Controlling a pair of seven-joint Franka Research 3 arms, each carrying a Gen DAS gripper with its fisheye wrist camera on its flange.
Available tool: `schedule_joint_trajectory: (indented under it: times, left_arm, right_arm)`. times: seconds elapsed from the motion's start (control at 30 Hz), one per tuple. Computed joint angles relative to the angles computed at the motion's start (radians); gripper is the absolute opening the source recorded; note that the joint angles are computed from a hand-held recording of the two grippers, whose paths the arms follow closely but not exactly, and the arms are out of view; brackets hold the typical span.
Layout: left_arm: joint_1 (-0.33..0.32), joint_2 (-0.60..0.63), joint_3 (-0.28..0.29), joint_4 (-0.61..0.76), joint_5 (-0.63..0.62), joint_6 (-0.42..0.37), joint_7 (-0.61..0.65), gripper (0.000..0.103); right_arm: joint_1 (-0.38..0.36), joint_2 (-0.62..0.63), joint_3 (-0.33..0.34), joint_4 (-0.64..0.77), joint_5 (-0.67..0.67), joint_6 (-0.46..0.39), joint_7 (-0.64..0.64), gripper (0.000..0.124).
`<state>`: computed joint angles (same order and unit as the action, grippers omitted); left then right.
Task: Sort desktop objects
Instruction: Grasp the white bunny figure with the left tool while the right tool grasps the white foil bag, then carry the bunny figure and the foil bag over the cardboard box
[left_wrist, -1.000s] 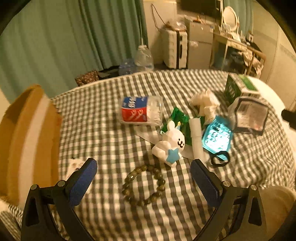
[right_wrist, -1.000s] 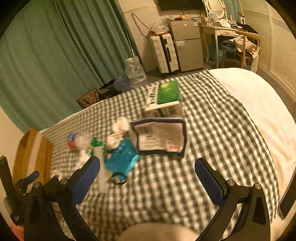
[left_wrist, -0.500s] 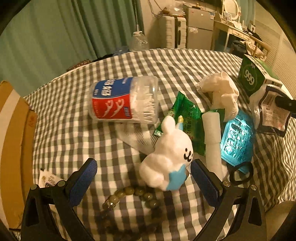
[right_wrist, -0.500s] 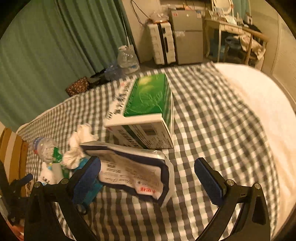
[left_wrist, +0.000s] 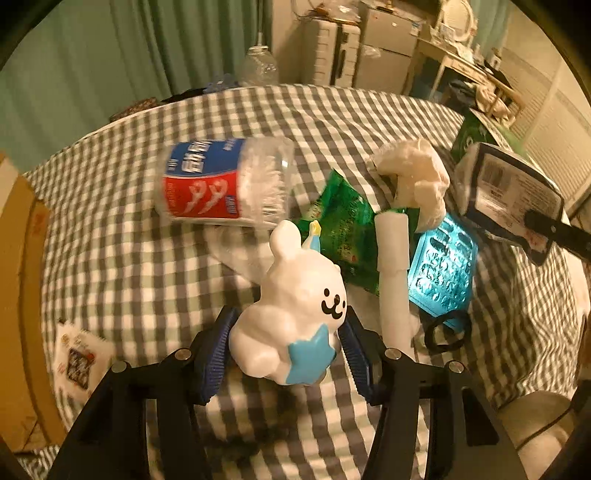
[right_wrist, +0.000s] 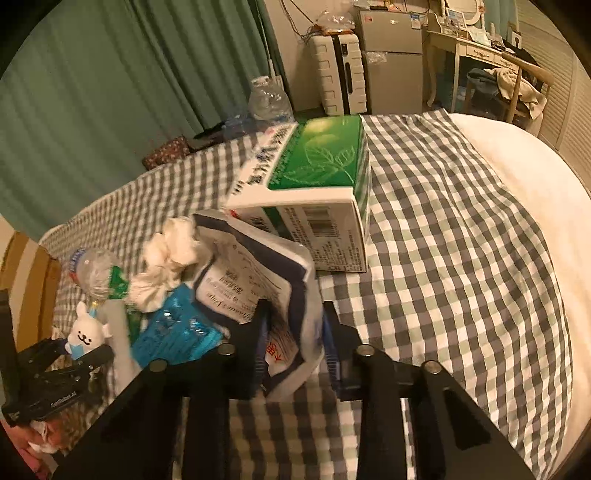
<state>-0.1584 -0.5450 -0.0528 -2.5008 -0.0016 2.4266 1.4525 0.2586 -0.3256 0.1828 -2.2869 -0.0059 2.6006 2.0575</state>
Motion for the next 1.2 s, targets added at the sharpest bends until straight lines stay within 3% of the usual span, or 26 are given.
schedule_joint_trajectory:
  times: [0.13,0.47,0.9,1.2]
  left_arm:
    - [0.012,-0.062,0.006,0.011,0.016,-0.049,0.0,0.057]
    - [0.022,-0.202,0.019,0.046,0.026,-0.11,-0.03,0.057]
    - [0.038,-0.396,0.065,0.093,0.031,-0.194,-0.093,0.057]
    - [0.063,-0.468,0.121,0.132,0.049,-0.218,-0.065,0.057]
  right_arm:
    - [0.005,-0.054,-0.001,-0.005,0.013,-0.021,0.001,0.023]
    - [0.0,-0.218,0.079,0.051,-0.033,-0.132,0.023,0.023]
    - [0.037,-0.244,0.185,0.237,-0.087,-0.258,0.035,0.023]
    - [0.085,-0.185,0.251,0.338,-0.132,-0.265,0.042,0.023]
